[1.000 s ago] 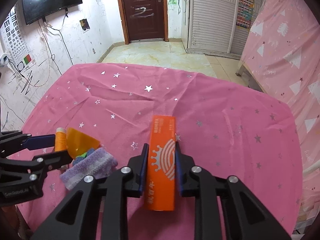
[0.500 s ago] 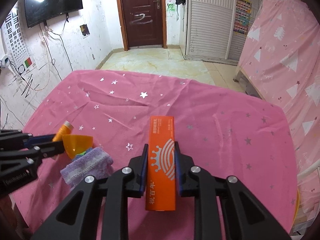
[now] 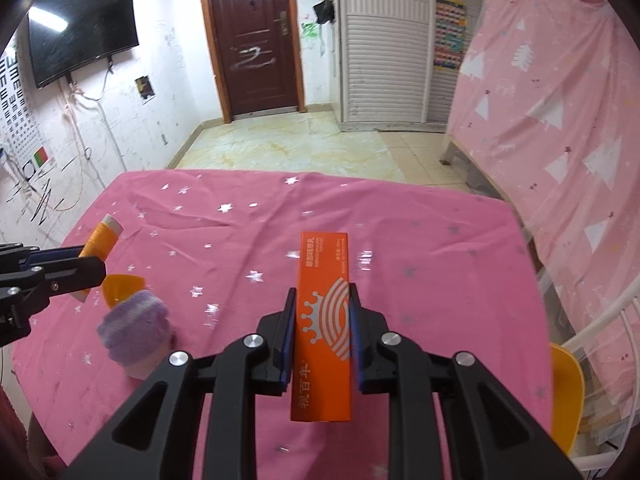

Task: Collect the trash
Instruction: 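Carry the spool and orange box to the yellow bin and release both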

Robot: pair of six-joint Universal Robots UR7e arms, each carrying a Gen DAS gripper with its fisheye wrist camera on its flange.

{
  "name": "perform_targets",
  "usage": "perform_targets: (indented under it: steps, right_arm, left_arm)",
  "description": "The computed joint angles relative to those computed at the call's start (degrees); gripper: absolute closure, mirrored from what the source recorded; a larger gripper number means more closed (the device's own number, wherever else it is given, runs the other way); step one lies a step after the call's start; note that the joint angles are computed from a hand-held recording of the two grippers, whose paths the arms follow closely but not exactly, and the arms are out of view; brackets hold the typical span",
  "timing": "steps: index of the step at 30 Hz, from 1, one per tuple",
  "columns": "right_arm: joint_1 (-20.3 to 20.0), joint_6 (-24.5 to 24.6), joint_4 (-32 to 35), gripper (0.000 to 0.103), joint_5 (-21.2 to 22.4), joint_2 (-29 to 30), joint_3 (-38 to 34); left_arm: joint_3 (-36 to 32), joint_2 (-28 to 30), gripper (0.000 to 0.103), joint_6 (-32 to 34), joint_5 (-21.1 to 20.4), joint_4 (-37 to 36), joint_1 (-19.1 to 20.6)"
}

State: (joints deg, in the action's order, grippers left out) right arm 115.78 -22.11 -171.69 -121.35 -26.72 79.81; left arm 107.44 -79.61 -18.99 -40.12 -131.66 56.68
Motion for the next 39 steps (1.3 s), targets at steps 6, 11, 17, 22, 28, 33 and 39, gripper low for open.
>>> perform_targets:
  steps: [6, 11, 17, 22, 28, 33, 39]
  right_arm:
    - [-1.2, -1.27, -3.81, 0.087, -1.17, -2.69, 3.42]
    - [-2.62, -1.52, -7.04, 0.087, -1.54, -5.16, 6.39]
    - [-4.76, -1.37, -11.25, 0.087, -1.94, -8.91, 10.55]
    - [-6.75, -1.39, -14.28, 0.087, -2.27, -11.88, 13.73]
    - [-9.36, -1.06, -16.72, 0.087, -2.05, -14.53, 17.03]
    - [-11.3, -1.22, -18.71, 0.087, -2.2, -15.93, 18.88]
    - [-14.1, -0.66, -19.68, 0.087, -1.11, -17.37, 20.34]
  left_arm:
    - [-0.8, 3.56, 0.089, 1.87, -2.9, -2.82, -0.93]
    - [-2.15, 6.92, 0.089, 3.37, -5.73, -5.14, -1.55]
    - [-3.82, 10.76, 0.089, 4.73, -9.34, -7.57, -2.2]
    - [-5.43, 14.15, 0.089, 5.32, -10.65, -8.54, -3.24]
    - [-7.64, 18.4, 0.089, 6.14, -11.46, -8.33, -4.43]
    - [-9.75, 21.61, 0.089, 6.56, -11.87, -7.65, -5.09]
    - [-11.83, 25.33, 0.089, 7.37, -14.02, -8.97, -5.72]
